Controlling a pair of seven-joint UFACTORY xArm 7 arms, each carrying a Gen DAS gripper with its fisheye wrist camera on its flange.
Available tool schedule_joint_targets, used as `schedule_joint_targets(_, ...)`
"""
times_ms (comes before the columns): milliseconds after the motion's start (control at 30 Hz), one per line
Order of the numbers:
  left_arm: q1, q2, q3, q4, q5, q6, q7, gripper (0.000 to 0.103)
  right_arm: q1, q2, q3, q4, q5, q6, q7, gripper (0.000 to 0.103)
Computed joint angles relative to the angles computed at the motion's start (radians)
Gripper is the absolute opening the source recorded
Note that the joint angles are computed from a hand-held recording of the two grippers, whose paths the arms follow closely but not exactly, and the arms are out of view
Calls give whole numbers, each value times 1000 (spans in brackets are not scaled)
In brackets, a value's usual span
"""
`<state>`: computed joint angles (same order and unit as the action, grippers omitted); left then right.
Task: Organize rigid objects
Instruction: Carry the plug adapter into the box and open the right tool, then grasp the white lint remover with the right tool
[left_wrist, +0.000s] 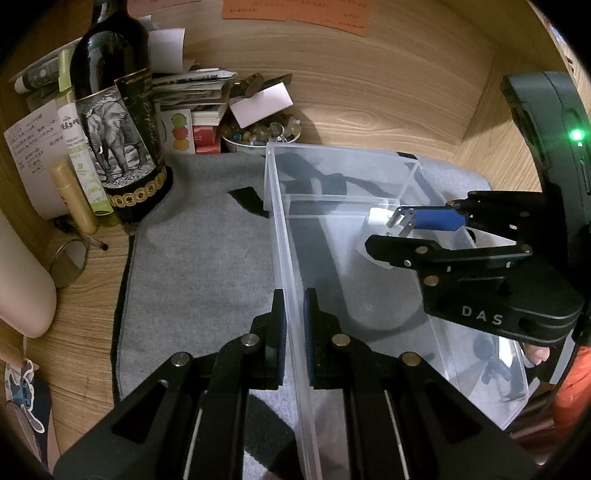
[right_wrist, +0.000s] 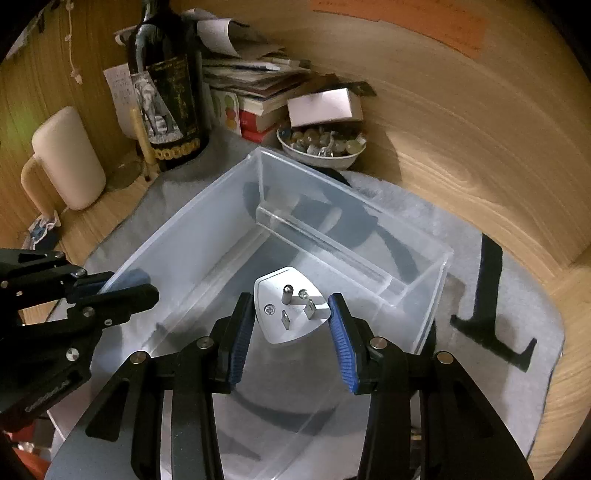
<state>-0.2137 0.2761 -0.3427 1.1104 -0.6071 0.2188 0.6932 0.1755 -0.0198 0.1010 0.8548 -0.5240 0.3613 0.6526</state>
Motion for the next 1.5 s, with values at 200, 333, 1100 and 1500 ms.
schedule_joint_targets(200, -6, -1, 5, -2, 13, -4, -10, 8, -3, -11, 2, -8, -39, -23, 28, 39)
schedule_joint_targets(333, -2, -2, 2, -3, 14, -3, -13, 8, -16, -54, 15, -34, -106, -42, 94, 47)
schedule_joint_targets(1100, 3, 2, -3, -5, 32, -14, -22, 9, -267, -579, 193, -376, -220, 66, 386, 69)
schedule_joint_targets(1500, 3, 2, -3, -6, 41, -19, -30, 8, -304, -566, 173, -532, -33, 0, 358, 69)
